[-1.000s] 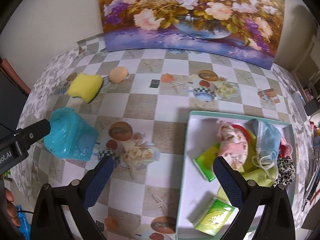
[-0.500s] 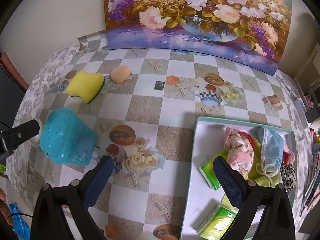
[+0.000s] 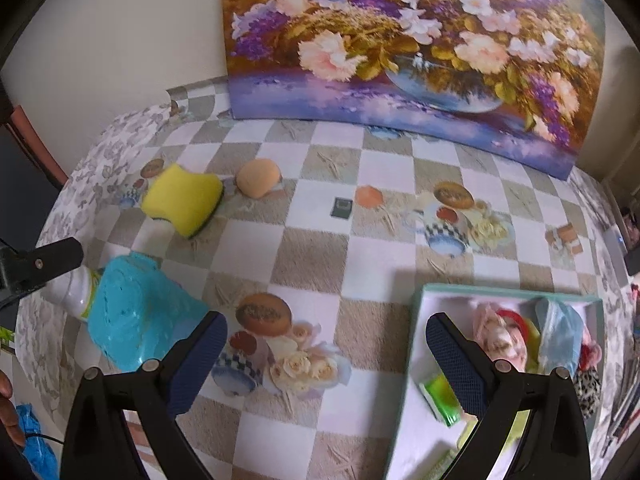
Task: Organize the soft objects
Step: 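Move both tools back toward the yellow sponge and tan sponge ball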
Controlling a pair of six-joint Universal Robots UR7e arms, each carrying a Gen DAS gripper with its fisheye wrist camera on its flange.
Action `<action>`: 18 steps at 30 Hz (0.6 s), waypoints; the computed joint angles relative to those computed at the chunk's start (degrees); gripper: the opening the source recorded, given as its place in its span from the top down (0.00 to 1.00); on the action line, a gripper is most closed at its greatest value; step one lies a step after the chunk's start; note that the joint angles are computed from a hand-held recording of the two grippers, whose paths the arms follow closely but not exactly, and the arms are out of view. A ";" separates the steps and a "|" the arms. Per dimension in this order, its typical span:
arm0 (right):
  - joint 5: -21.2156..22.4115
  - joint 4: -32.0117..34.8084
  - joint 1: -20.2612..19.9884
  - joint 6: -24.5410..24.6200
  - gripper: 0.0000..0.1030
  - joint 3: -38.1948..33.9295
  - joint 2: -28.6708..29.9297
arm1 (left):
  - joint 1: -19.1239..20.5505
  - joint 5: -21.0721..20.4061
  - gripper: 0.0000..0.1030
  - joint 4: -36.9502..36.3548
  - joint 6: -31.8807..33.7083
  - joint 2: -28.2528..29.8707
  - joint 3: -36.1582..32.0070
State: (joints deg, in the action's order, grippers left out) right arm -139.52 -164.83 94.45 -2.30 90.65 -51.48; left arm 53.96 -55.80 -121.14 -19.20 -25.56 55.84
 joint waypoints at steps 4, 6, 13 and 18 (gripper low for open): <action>1.39 -1.83 -0.24 -1.32 0.02 -1.61 1.17 | 0.55 -0.22 0.10 0.40 0.47 1.19 -1.87; 1.71 -2.82 -0.35 -2.39 0.02 -2.65 2.03 | 0.93 -0.81 0.10 0.14 0.79 1.74 -2.73; 4.71 -2.45 -1.50 -3.56 0.02 -5.91 4.08 | 1.04 0.11 0.10 3.51 4.94 5.81 -9.45; 6.24 -0.50 -2.56 -4.73 0.02 -8.69 5.94 | 1.27 1.07 0.10 9.68 8.83 11.81 -20.58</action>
